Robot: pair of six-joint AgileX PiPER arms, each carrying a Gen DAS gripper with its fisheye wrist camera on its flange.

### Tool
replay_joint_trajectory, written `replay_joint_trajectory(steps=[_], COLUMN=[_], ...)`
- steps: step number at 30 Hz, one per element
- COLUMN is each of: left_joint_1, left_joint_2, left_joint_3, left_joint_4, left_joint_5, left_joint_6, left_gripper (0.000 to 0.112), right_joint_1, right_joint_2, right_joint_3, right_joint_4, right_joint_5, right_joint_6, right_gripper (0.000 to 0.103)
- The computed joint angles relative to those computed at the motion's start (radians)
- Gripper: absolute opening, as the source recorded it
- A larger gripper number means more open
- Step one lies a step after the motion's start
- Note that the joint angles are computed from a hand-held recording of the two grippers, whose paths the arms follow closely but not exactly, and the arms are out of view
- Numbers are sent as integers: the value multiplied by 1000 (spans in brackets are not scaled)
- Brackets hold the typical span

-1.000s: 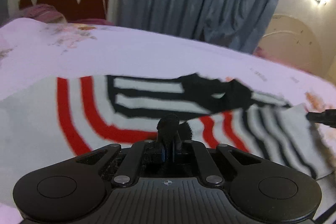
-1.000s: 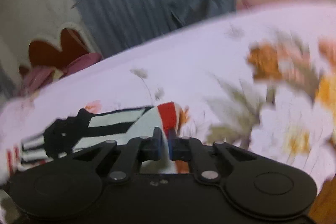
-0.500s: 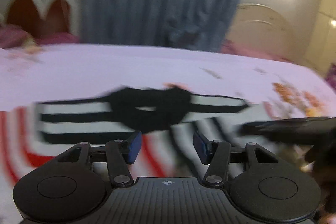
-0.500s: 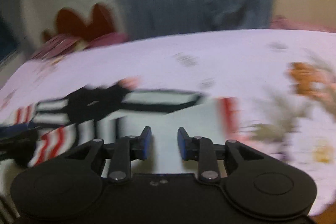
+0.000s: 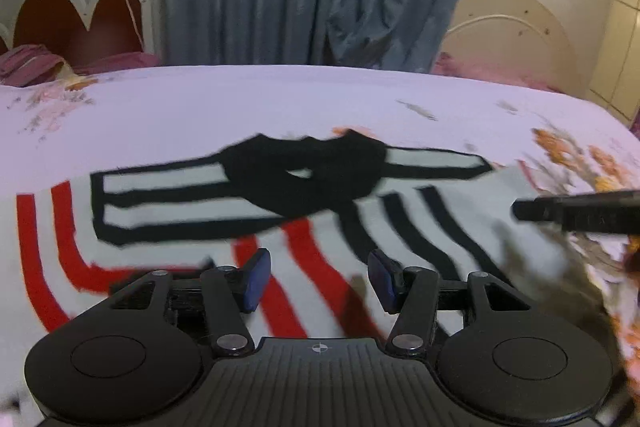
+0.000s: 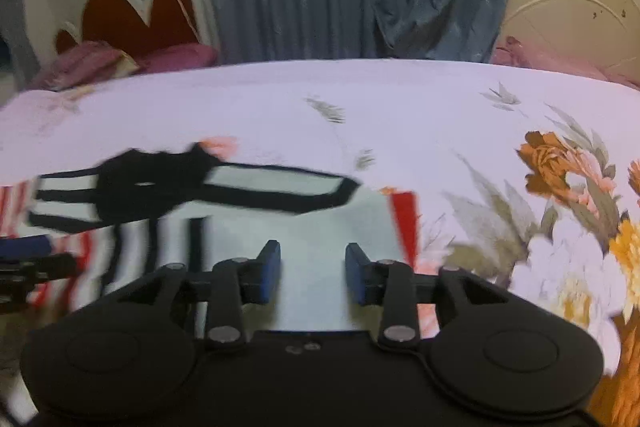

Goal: Fold small clothes
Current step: 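Open both grippers and release the folded sleeves onto the body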

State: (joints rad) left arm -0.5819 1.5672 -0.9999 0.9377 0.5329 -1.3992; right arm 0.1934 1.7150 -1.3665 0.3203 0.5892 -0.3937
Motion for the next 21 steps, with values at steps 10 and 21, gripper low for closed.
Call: replay_joint_trajectory(steps=[10,21], left_joint_1=[-122,-171], left_joint_2=[-13,15], left_joint_3=[31,-38], left_joint_4=[-47,-97], left_joint_5=[160,289], left_joint_6=[-27,-18], left_gripper=[54,54], right_joint_1=[-26,-60], right_joint_2=[-218,-216], right_joint_3=[288,242], right_joint_4=[-73,-19], right_joint_5=[-4,57], right_joint_6=[54,-15], right_gripper=[28,31])
